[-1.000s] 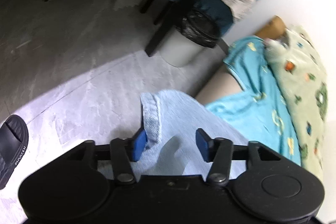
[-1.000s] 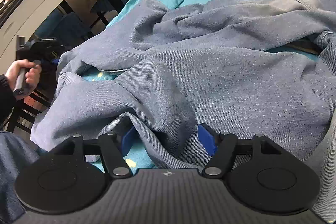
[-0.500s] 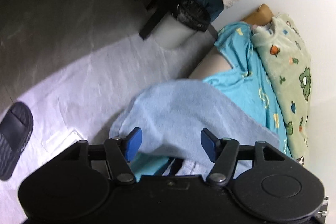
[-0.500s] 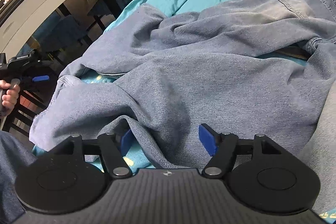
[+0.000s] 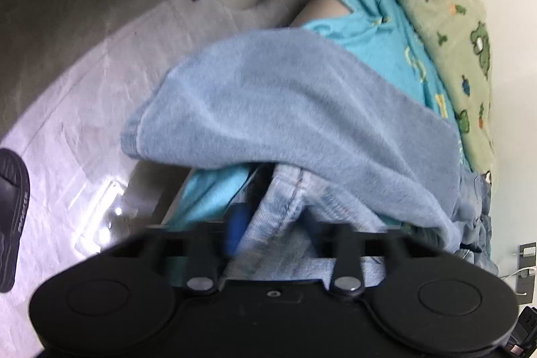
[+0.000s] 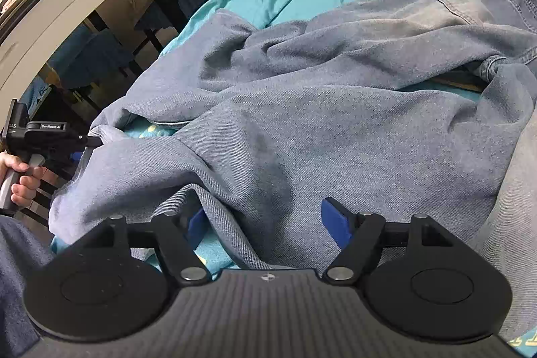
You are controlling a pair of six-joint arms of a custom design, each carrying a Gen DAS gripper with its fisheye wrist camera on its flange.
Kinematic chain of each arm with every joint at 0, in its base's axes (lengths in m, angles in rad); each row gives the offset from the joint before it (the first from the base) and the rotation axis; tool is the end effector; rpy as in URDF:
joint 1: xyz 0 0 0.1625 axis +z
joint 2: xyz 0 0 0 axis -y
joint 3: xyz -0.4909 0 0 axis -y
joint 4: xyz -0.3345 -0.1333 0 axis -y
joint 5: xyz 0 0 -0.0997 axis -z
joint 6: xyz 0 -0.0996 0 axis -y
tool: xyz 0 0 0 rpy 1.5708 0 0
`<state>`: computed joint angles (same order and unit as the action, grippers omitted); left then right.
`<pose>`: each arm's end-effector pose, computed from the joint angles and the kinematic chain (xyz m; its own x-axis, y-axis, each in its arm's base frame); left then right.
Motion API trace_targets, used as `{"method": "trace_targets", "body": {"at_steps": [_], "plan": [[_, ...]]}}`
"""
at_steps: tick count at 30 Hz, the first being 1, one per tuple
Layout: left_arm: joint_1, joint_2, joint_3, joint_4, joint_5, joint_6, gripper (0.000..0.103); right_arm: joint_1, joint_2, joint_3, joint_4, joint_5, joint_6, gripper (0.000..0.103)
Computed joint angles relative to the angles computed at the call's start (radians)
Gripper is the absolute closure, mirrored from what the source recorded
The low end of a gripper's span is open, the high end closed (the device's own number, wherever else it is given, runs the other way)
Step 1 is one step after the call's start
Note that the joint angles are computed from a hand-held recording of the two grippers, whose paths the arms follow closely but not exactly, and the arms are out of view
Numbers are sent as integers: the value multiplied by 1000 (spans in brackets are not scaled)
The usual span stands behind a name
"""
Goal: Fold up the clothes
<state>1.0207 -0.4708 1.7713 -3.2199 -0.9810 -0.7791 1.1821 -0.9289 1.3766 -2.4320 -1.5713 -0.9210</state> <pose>-0.1783 -0.6517 0.0191 -0.9200 -0.3691 -0.1319 -0.2180 0.7616 -0.6104 -0.1521 -0.7230 0.3597 -0.8362 -0.4453 0.3202 -0.5268 0.8146 -0.2427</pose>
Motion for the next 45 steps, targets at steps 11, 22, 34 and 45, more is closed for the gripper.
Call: {"method": "trace_targets", "body": {"at_steps": [11, 22, 34, 45], "plan": [[-93, -35, 54, -203, 154, 33, 93, -16, -22, 5, -35, 89, 34, 30], [-40, -11, -14, -46, 188, -191, 91, -60, -53, -28, -196, 226, 252, 30], [-83, -114, 210, -97, 139, -520, 42, -105, -63, -54, -423, 146, 499, 29], [-52, -111, 467, -419, -73, -644, 38, -147, -74, -121, -419, 152, 732, 27]]}}
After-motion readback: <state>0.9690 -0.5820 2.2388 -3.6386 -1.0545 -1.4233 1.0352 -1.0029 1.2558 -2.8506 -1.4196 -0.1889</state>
